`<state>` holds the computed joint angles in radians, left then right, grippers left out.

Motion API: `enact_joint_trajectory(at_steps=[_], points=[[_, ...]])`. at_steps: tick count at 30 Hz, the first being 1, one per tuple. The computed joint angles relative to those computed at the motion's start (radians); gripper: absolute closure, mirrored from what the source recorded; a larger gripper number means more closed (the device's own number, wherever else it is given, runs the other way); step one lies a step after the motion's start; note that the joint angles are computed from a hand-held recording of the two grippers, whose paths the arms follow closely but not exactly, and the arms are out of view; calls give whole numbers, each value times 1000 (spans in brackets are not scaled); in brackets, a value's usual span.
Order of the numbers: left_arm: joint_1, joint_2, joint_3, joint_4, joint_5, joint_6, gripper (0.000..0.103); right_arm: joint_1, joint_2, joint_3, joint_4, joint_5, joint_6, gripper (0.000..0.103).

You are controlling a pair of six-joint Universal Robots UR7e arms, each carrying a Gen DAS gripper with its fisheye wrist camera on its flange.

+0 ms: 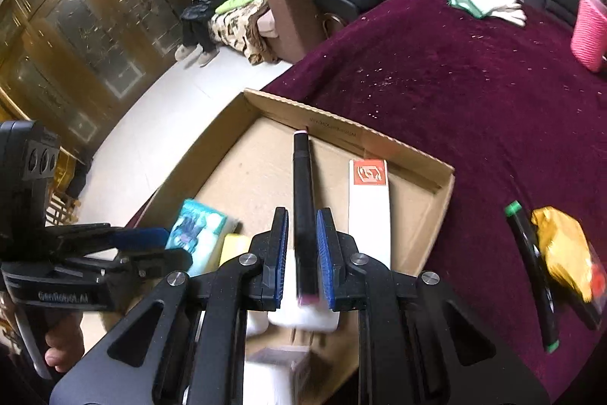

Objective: Organize objects
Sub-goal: 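Lower the marker and snack bag into the tray and open both grippers, then withdraw both open grippers from the tray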

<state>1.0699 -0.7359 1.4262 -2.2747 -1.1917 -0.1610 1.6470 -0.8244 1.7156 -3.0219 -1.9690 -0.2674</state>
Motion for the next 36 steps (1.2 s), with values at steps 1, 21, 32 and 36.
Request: enact_joint_trajectory(at_steps=[1,21,32,36], points=[[-6,-10,17,-16,4,2,45,5,-11,22,-12,4,3,87],[-186,-129,325,-206,-137,50,31,-69,-292,549,-386,53,2,57],[-234,-65,305,-165,-166,25,31,-202,-440,663,-476,74,-1,57],[-236,-39,285,-152,-164,11,31,-240,-452,612,-437,73,-19,57]])
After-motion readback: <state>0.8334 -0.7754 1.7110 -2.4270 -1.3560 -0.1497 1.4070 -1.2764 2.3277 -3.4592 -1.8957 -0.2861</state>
